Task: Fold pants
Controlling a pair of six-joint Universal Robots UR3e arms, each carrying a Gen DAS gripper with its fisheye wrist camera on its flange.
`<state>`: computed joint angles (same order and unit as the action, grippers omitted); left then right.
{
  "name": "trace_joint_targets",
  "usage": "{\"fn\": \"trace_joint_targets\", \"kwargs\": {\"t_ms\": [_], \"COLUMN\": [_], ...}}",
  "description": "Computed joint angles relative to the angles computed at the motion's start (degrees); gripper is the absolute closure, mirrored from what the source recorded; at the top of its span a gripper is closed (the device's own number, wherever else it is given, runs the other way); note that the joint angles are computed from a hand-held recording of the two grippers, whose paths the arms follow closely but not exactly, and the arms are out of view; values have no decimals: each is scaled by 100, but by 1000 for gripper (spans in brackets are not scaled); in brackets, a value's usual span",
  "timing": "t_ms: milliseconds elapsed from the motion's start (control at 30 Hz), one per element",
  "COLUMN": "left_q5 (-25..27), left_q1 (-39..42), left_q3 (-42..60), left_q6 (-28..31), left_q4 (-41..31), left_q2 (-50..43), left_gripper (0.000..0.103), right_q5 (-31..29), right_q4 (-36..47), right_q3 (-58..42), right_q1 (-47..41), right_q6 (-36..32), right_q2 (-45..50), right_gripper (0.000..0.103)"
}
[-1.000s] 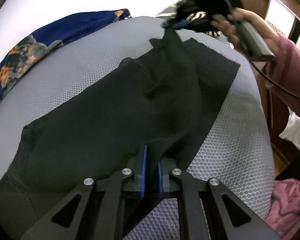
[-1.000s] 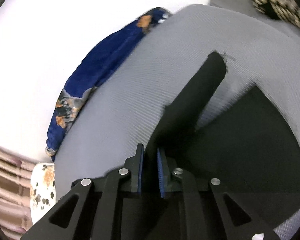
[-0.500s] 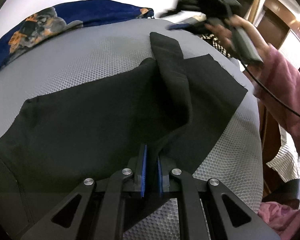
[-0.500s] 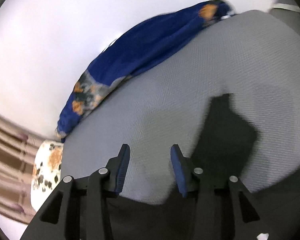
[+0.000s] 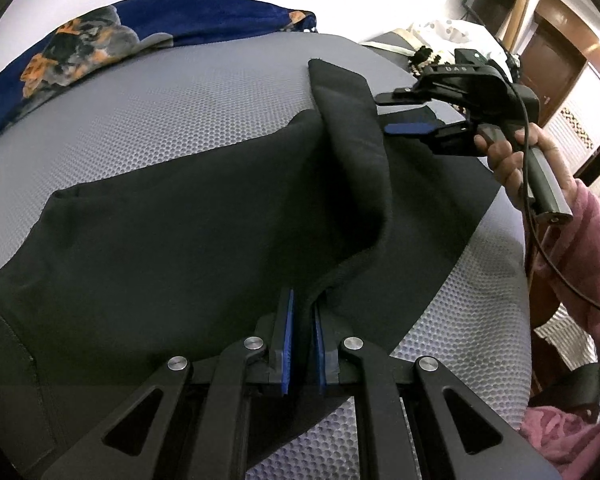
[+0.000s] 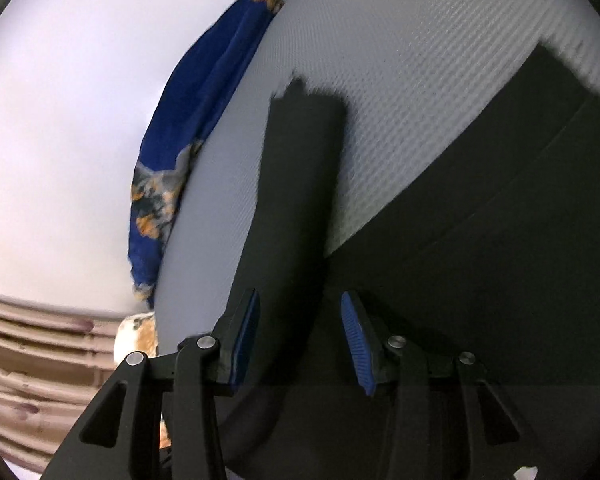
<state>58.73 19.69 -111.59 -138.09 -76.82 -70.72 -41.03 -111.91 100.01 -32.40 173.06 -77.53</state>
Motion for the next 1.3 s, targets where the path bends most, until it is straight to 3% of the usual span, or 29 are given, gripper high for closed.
{"fn": "trace_joint_targets", "kwargs": {"t_ms": [100,267,400,500,733,900,1000,1100,1233,1300], "left_q5": [32,-29,-47,-44,35,59,95,120,160,172], "left_q1": [-28,28,42,42,-7,-25,-44,-56,-95,-107], "left_q3": [-19,-44,-27,-47,-87,-75,-97,-127,-150,-166], "left_q6": [-40,21,71,84,39,6,-24,-52,-77,-71], "left_q4": [69,45,-6,13,67,63,101,146,165,171], "left_q2": [13,27,24,54,71,66,65,65,108,129], "left_gripper": [93,93,93,93,93,93,93,93,93,93], "right_q5": [377,379,722,1079,1565,1633,1474,1321,1166,1104], "right_q4": [-9,135,82,-805,-3615,-5063,-4962,-4356,-4556,-4487], "right_q3": [274,886,1323,1596,1550,1133,720,289,-15,-77], "right_q1": [35,183,296,354,191,-67,-149,-118,-31,-54], "right_q6": [171,13,-61,323,2091,3259,3282,2971,3260,3211], "right_q2": [-91,-719,-836,-662,590,1406,1568,1617,1825,1802], "right_gripper": [62,62,62,62,64,76,90,91,91,96]}}
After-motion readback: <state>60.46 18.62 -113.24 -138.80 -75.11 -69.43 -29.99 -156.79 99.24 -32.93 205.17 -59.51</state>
